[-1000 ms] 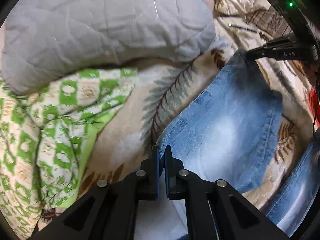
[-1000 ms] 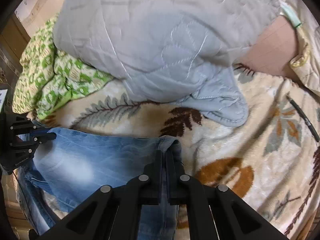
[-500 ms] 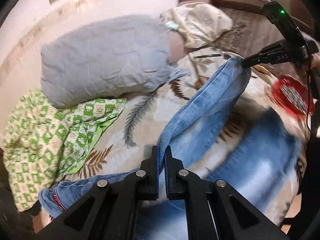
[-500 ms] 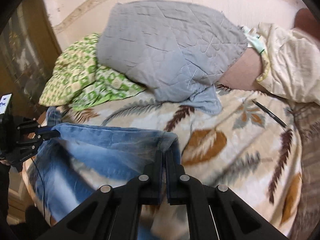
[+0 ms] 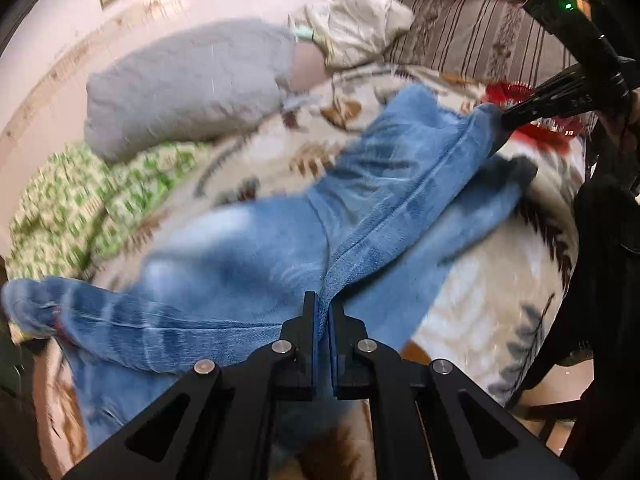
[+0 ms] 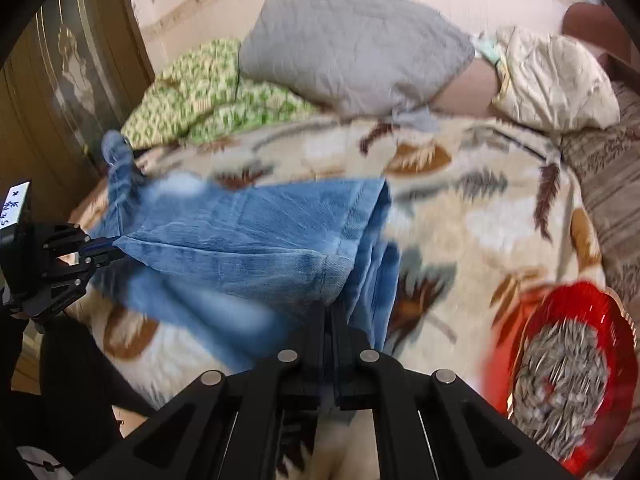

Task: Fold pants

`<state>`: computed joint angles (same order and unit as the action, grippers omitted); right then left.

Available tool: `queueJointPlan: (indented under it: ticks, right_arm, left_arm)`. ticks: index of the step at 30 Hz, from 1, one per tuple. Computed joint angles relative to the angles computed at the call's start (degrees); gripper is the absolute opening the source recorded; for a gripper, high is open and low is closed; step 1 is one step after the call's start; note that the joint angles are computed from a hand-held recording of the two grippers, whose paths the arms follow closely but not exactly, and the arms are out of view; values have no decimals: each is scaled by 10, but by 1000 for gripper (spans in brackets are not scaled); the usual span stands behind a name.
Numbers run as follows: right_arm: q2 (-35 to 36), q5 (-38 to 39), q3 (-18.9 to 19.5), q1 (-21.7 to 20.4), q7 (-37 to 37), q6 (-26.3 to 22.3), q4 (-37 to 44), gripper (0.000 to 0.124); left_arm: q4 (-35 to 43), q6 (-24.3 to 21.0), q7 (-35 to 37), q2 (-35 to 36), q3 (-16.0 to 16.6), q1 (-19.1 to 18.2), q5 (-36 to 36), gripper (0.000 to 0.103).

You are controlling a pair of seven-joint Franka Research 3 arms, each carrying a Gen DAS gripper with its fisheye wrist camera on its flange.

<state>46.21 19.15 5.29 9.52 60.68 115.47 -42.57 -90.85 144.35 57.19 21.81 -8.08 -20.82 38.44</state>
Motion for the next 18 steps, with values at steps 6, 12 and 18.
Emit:
queueJointPlan:
  ticks: [6,12,18]
  right_arm:
    - [15,-32,-17,12,26,-61,4,3]
    - [-4,-37,-21,13,57,-49,-40,4]
    - [-79,-52,-33,21,71,16,-148,5]
  left_arm:
    - [17,-31,30,41,-6,2,-48,4]
    - [26,-37,27,46,-2,-4,-47,6]
    - [-20,6,8,-2,-10,16,-72,99]
